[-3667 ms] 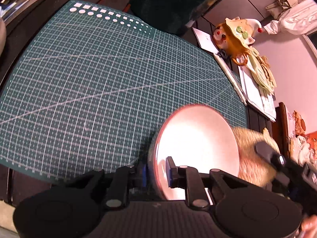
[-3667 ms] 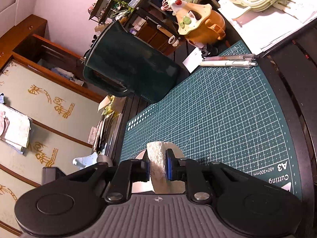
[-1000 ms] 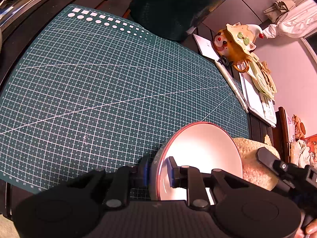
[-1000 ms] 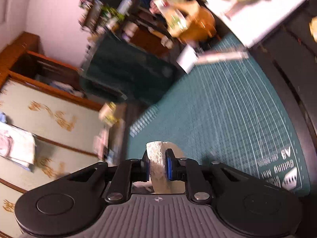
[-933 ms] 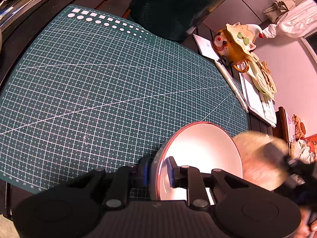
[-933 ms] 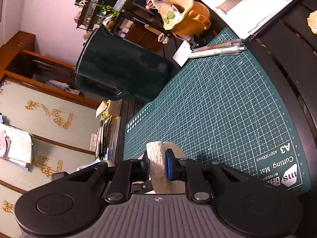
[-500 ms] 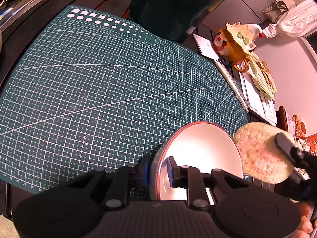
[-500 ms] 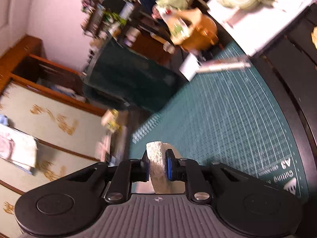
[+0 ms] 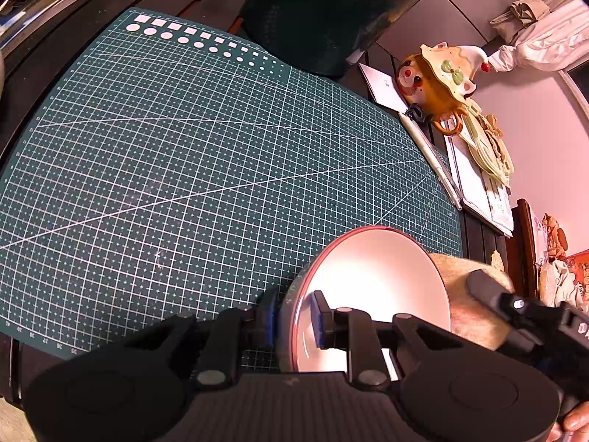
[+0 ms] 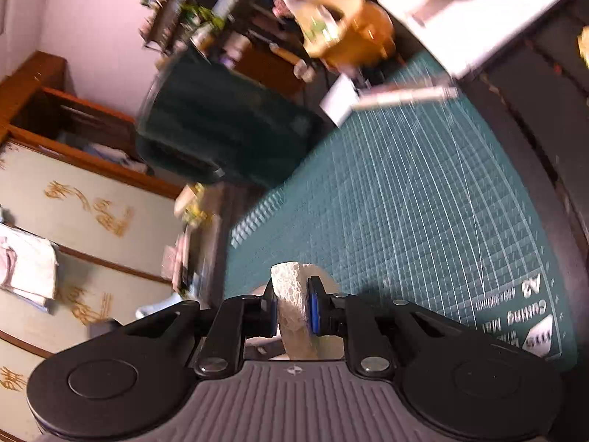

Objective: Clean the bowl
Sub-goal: 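Rub the sponge back and forth on the bowl's outer wall with the right gripper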

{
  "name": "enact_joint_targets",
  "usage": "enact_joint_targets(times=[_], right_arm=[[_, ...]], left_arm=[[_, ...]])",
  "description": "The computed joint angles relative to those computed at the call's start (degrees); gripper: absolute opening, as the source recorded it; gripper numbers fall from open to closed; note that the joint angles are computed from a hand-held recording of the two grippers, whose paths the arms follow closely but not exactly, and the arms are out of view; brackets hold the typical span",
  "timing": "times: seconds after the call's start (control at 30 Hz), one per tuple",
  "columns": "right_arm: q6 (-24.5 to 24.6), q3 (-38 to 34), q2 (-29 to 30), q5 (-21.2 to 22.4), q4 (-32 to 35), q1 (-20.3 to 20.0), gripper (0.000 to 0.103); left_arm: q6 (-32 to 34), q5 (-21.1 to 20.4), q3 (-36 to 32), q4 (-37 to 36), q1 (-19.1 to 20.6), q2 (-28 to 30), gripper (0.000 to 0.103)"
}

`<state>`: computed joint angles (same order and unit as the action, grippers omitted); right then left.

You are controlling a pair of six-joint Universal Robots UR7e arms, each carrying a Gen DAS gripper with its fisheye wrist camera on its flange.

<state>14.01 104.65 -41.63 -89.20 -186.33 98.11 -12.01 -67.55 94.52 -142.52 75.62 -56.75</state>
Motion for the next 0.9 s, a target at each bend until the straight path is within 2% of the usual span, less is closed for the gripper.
enact_joint_targets(times=[0.1,0.33,0.47,0.57,0.7,0.8,0.9], right_arm=[[0.44,1.33,-0.98,2.65,-4.22,-0.28,0.016],[0.43,0.13,-0.17,-1.62,1.54,0.49,0.016],[-0.20,1.27,-0.87,0.93,-2.92,0.39,0.016],[0.12,0.51,-0.01,-1.05,0.00,0.37,0.016],[0.41,1.01,-0.70,-0.23,-1.75,0.50,0.016],[0.05,1.65,-0.72,0.72,-4.00,0.47,0.016],[-0.05,0.57,0.37,-1.37,-0.67,0.59,0.016]], left_arm=[[1.07,-0.41,0.08,0.09,0.93,-0.39,0.020],[2.31,-0.73,-2.21,0.17,2.26,1.34,0.020],[2.08,-0.60,-2.13,0.13,2.08,1.28,0.020],[2.25,-0.63,-3.49,-0.50,2.60,2.81,0.020],[0.56,-0.03,-2.98,0.96,0.78,1.51,0.020],[-4.18,0.99,2.13,2.94,-3.66,-3.69,0.020],[-5.03,0.95,2.84,3.09,-4.17,-4.43,0.020]])
